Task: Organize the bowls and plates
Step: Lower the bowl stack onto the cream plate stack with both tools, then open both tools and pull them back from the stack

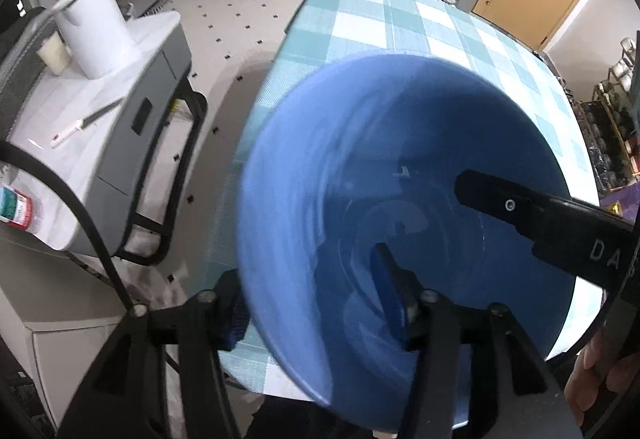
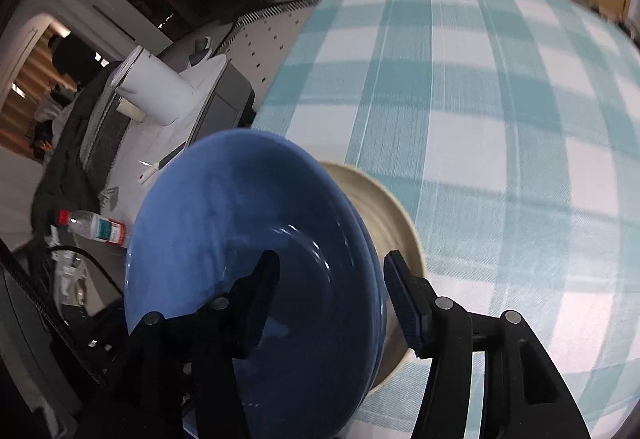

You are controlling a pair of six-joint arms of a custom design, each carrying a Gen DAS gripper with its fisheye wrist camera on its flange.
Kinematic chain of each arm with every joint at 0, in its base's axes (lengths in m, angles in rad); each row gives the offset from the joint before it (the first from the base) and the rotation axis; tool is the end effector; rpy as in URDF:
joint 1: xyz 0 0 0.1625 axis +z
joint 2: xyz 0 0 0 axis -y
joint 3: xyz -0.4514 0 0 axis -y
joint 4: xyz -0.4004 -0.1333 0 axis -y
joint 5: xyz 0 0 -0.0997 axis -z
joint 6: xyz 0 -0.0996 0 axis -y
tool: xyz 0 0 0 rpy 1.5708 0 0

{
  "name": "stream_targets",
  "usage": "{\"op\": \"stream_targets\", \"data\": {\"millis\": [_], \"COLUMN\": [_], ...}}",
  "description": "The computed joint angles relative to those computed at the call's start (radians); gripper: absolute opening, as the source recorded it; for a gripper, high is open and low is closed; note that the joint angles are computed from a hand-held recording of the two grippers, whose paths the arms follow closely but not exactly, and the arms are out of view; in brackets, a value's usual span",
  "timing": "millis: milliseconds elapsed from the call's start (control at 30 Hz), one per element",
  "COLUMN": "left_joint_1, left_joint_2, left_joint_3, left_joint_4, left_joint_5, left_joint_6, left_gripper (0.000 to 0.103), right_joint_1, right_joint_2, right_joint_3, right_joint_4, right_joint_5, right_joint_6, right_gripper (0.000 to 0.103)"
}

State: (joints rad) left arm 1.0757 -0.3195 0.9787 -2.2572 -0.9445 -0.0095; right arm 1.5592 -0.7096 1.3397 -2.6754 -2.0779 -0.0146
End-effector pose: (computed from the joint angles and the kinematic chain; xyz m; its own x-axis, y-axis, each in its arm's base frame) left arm -0.2337 -0.8363 -0.0189 -0.7250 0.3625 -0.5856 0.4681 0.8831 -0.0328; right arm 0.0757 -0.7953 0.1888 -0.8716 0.2190 0.4386 -0.0024 0.8928 -0.4505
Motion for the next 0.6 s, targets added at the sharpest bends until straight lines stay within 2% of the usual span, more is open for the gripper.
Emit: {"op": "stream_targets", "data": {"millis": [133, 233, 367, 433, 500, 600], "left_joint_1": [-0.005, -0.007, -0.002, -0.004, -0.008, -0.018], "left_joint_2": [-0.014, -0.024, -0.057, -0.081, -0.101, -0.144], "left_joint_3": [0.031, 0.056, 0.115, 0.162, 0.207, 0.304], "left_joint_4": [-0.042, -0.088, -0.191, -0.274, -0.353, -0.528], "left_joint_5": [0.020, 0.041, 0.017, 0.008, 0.008, -0.015], "left_joint_6": [0.029, 0.052, 0.076, 0.092, 0.112, 0.133], "left_gripper": [0.055, 0.055, 0.055, 0.055, 0.055, 0.055], "right_joint_1": [0.013, 0.020, 0.023, 0.019, 0.015, 0.003], "right_joint_2": [-0.004, -0.010, -0.030, -0.046, -0.067, -0.099], "right_joint_3": [0.016, 0.049, 0.104, 0.133, 0.173, 0.247], "right_joint_4": [-0.042, -0.139, -0.275, -0.332, -0.405, -0.559], "right_joint_5": [-0.025, -0.052, -0.050, -0.025, 0.002, 0.076], "right_joint_6": [-0.036, -0.099, -0.196, -0.228, -0.268, -0.372], "right_gripper": [0.064, 0.065, 0.073, 0.075, 0.082, 0.086]}}
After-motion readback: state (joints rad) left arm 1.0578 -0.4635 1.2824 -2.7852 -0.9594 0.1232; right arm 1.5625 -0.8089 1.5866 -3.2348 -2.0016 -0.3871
